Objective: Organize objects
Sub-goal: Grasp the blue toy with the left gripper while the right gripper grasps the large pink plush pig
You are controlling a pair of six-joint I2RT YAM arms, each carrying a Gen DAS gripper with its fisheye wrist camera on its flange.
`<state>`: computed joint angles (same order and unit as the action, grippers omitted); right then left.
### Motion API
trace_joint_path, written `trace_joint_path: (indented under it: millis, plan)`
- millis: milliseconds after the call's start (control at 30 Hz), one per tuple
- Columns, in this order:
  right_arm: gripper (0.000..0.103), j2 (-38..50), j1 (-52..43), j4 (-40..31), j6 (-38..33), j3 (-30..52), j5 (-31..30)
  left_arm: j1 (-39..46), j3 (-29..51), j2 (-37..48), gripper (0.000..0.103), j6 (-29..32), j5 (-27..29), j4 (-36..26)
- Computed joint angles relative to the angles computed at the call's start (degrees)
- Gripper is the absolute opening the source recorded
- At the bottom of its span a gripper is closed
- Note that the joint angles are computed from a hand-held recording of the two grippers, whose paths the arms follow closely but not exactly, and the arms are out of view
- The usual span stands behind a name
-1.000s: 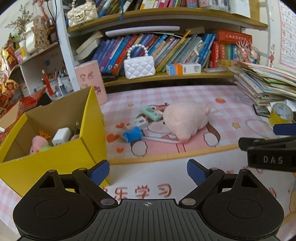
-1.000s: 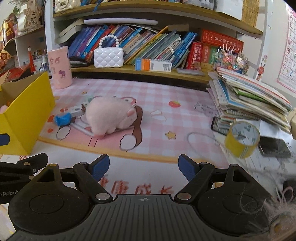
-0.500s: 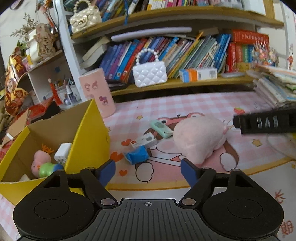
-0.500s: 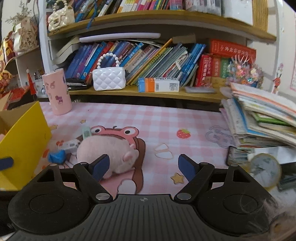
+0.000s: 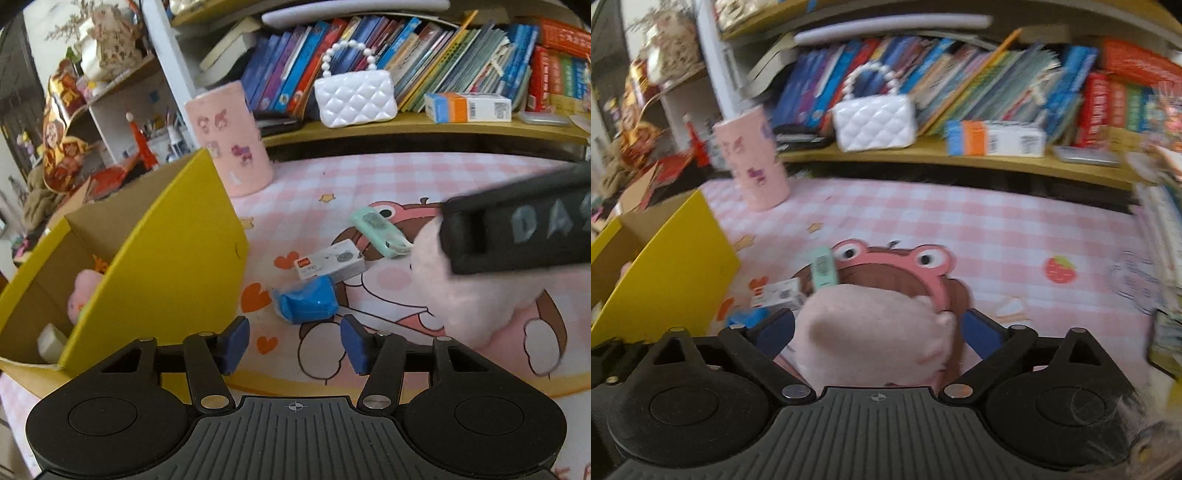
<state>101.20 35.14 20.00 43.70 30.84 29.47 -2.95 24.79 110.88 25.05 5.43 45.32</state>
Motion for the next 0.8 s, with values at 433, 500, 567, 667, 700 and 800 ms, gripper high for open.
trace_joint_path:
  millis: [433, 500, 567, 667, 700, 800]
  plan:
    - [0.086, 1.74, -8.55, 1.31, -4.29, 0.86, -9.44, -3.13, 8.78, 7.35, 0.056, -4.84, -3.56, -2.78]
    - [0.086, 0.03, -8.83, 0.21, -3.39, -0.04, -9.42, -3.04, 10.22, 7.99, 0.056, -5.92, -3.55, -4.12]
    - [0.086, -1.82, -8.64, -0.39, -2.05, -1.47, -9.06, -2.76, 11.21, 8.1, 0.052, -6.75, -2.67, -5.51]
    - [0.086, -3.7, -8.37, -0.34, 0.21, -3.3, -8.94, -2.16, 10.88, 7.6, 0.04, -7.29, -1.45, -5.46]
    - [0.086, -4.27, -8.09, -0.38, 0.86, -3.86, -8.67, -1.47, 10.08, 7.02, 0.039, -8.37, -0.56, -4.74]
    - [0.086, -5.66, -6.35, -0.74, 2.42, -5.04, -6.09, 1.35, 7.79, 3.59, 0.039, -11.65, 3.78, -5.41]
